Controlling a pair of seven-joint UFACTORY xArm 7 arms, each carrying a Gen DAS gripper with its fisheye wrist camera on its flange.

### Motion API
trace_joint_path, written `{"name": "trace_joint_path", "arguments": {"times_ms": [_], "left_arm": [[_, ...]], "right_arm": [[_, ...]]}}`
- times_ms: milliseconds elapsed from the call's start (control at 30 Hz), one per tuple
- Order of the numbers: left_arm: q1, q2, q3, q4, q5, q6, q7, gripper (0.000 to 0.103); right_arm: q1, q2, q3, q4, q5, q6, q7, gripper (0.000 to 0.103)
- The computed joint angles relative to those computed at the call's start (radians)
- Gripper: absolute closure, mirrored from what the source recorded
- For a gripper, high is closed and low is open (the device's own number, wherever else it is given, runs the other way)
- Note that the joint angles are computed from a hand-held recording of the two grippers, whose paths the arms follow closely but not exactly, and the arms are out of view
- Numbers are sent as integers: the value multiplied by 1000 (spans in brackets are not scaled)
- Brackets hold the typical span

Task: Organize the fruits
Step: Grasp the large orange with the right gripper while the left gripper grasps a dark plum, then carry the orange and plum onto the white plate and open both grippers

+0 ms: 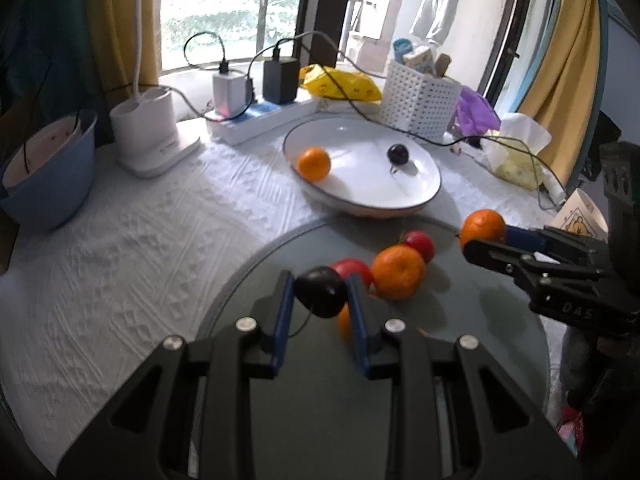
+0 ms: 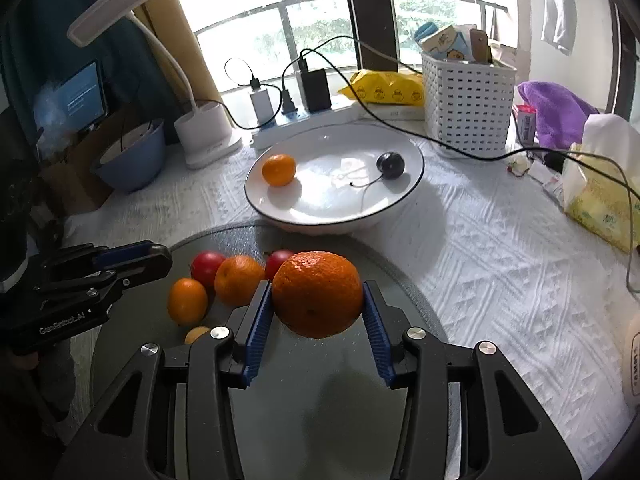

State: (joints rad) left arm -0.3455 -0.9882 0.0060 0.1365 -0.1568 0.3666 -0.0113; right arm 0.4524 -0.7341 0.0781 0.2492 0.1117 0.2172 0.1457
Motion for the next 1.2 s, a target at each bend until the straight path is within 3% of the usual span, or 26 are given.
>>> {"name": "trace_joint_path", "arguments": {"times_ms": [900, 1200], "left_arm": [[-125, 351, 90, 181, -65, -210, 165, 75], [-202, 488, 161, 264, -125, -284, 256, 75]], "right_arm": [[-59, 263, -27, 172, -20, -114, -82, 56], [-36, 373, -64, 250, 24, -153, -131, 56]]}}
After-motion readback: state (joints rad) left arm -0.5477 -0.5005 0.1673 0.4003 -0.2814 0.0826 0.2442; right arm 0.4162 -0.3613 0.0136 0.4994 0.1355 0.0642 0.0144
